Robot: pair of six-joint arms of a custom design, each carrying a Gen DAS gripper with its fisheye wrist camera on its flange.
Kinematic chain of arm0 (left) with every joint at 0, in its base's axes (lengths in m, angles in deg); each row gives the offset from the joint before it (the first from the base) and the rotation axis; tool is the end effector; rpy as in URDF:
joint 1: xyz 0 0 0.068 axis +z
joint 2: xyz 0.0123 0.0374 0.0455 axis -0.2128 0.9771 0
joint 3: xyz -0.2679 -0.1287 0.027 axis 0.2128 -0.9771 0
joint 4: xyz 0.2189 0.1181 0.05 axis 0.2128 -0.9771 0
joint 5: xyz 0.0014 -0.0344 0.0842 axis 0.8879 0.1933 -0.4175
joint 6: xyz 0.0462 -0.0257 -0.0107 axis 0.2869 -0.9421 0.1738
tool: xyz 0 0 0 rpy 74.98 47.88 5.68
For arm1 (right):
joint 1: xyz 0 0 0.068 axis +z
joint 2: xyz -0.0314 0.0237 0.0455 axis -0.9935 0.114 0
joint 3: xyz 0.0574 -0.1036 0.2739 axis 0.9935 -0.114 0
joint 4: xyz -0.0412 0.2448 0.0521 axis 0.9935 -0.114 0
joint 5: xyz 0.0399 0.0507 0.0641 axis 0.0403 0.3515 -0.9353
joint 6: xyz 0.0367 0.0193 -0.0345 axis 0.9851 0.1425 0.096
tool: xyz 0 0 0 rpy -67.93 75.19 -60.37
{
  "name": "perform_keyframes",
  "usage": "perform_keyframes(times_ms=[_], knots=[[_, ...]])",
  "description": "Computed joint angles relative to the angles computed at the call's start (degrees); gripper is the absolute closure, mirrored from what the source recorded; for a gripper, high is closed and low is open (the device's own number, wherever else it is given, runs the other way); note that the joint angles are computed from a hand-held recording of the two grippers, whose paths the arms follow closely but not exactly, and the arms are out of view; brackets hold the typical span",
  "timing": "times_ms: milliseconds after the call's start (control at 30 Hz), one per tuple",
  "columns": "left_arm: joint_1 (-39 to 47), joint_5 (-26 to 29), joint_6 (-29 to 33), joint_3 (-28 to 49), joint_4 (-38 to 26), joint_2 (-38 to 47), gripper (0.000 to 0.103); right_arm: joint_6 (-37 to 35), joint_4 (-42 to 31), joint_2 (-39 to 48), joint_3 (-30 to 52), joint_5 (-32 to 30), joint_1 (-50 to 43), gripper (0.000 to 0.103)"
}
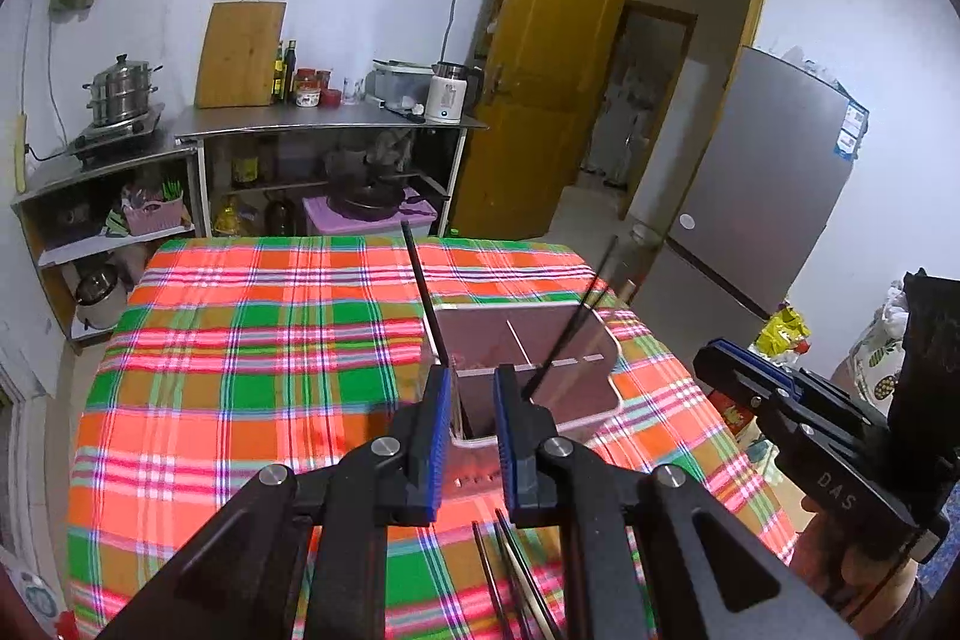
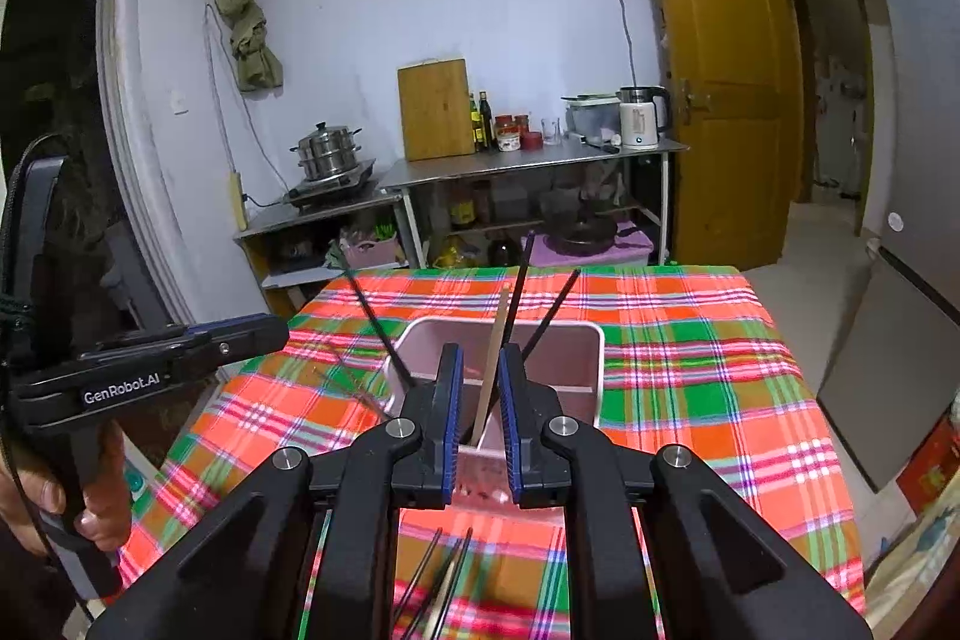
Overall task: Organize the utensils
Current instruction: 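Move both open tools back down to the remaining chopsticks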
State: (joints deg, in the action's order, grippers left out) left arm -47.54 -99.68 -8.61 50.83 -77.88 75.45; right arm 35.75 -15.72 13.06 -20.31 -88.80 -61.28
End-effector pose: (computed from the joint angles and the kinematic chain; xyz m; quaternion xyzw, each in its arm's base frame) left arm 0.2500 -0.1611 0.2812 -0.0580 0.8828 -0.1099 0.4531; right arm 0.2849 0.1258 0.2629 -0.2132 0.8273 0.2126 0.4742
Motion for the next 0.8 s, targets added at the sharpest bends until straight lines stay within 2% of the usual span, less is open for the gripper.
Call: perform_keyframes(times_ms=[333,433,800], knots=[[-10.32,-7.83,-6.85,-7.82,0.15,-4.86,0.089,-1.41,0.1,-10.15,-9.72,2.9,1.63,0.089],[-13.42,-9.59,-9.32,-9.08,-0.34,-5.28,0.089,-1.58,-0.2,-12.56,-12.04,4.08,2.4,0.083],[-21.87,-14.79,-17.07,-12.58,-2.32,-5.54,0.089,-0.84,-1.44,-19.14,-18.58,4.86,3.48,0.082]])
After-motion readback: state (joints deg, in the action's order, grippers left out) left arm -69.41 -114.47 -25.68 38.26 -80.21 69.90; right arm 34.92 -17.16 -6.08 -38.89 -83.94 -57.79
